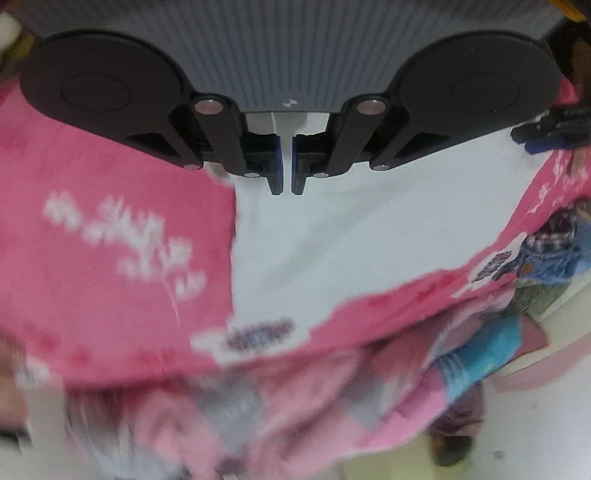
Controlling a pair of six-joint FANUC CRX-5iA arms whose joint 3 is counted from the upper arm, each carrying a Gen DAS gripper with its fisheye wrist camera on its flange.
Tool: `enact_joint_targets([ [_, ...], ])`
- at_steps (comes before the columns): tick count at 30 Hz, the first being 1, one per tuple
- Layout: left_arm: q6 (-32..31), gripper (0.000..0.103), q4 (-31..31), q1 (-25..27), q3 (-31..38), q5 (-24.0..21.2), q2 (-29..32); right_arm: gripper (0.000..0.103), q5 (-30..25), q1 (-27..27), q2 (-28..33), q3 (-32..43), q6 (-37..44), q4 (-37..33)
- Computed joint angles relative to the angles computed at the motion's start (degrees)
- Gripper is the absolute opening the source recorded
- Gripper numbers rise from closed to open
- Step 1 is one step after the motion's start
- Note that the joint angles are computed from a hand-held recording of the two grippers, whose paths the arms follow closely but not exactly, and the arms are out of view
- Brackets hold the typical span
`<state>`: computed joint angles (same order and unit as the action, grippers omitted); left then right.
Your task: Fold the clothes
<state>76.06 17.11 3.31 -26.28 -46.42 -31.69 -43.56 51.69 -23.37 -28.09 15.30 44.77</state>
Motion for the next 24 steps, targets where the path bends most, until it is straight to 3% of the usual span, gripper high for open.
enact_joint_targets([
  [5, 0.2, 0.069, -0.2, 0.1, 0.2, -0.5, -0.5, 0.003, -5.7, 0.0, 1.0, 1.4, 2.8, -6.4],
  [8, -0.7, 0.075, 0.6, 1.4, -0.5, 0.0, -2.3, 0.004, -3.7, -0.3, -0.7, -1.2, -2.0, -3.6],
  [11, -5.0, 0.084, 5.8, 4.5, -2.6, -0.3, -4.9, 0.005, -7.0, 1.1, -1.3, -1.5, -6.3, 2.1],
  [15, -7.6, 0.092, 10.1, 7.4, -3.3, -3.7, -6.6, 0.009, -11.2, 2.4, -3.7, -2.5, -12.2, 5.8],
  [19, -6.3, 0.1, 9.9, 8.5, -2.6, -7.8, -7.3, 0.022, -13.2, 3.2, -6.8, -3.8, -17.4, 6.8],
  [24, -4.4, 0.103, 8.1, 8.4, -2.7, -11.3, -9.3, 0.026, -9.8, 4.6, -7.4, -4.3, -17.2, 4.4],
])
